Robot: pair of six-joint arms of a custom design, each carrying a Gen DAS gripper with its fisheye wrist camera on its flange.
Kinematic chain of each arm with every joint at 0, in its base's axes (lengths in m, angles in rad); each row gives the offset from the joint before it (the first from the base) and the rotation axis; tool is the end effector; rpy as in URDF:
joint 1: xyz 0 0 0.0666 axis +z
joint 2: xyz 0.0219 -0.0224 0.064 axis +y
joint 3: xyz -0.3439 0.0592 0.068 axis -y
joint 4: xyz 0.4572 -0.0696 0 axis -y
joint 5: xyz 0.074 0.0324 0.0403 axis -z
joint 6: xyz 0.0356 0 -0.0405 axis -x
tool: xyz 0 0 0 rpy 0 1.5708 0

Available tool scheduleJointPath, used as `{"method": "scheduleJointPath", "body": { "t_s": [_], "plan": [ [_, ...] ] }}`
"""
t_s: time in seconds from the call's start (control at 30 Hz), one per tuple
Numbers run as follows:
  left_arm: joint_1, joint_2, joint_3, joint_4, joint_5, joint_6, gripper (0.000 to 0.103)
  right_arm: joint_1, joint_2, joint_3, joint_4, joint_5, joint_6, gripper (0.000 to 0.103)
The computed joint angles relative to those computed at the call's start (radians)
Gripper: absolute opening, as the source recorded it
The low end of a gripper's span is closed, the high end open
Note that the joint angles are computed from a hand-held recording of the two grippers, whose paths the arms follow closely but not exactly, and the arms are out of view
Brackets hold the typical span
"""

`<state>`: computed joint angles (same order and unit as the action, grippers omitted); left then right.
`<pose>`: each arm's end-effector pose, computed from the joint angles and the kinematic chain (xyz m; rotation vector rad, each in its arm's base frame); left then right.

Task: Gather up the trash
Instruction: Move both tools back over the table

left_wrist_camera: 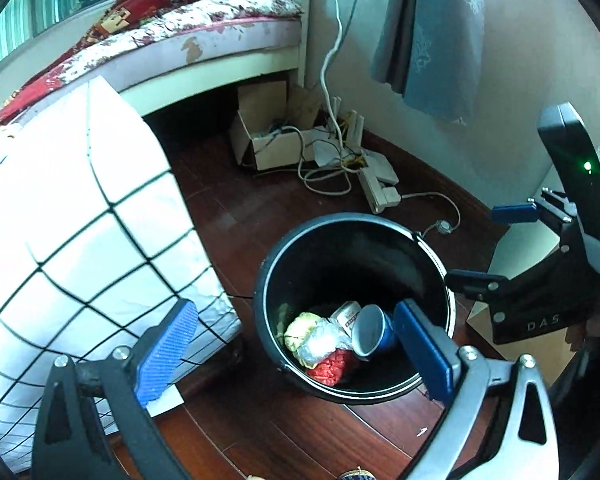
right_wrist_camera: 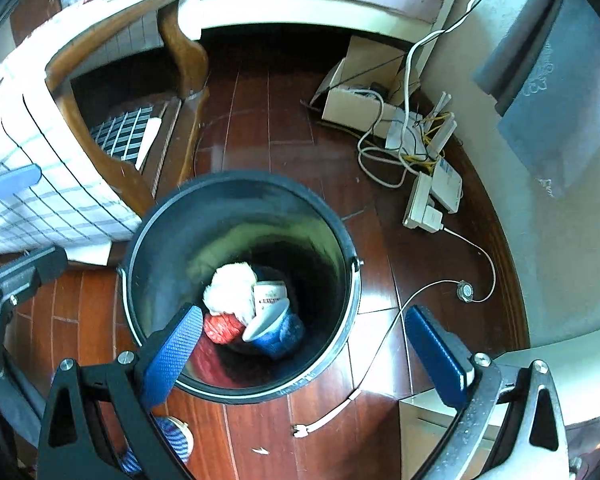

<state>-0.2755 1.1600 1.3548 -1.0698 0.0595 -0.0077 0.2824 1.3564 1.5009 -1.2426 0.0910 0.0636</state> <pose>0.4473 -0.1291 0.4773 0.3724 2.4247 -0.1911 0.4978 0.1407 0.4494 -0.4294 2.6270 -0.0505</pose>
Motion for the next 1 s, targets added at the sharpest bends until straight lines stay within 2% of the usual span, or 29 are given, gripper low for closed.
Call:
{"method": "scheduleJointPath", "body": {
  "t_s": [0.13, 0.47, 1.0],
  "plan": [
    [0.014, -0.022, -0.002, 0.011, -0.021, 0.036, 0.099, 0.016, -0.022, -0.002, 0.027, 0.0, -0.022, 0.102],
    [0.052, -0.078, 0.001, 0.042, -0.077, 0.06, 0.1, 0.064, -0.059, 0.018, 0.106, -0.004, -0.05, 0.102],
    [0.16, -0.105, 0.043, 0.079, -0.128, 0.087, 0.1, 0.164, 0.005, 0.145, 0.191, -0.006, -0.09, 0.102]
  ]
}}
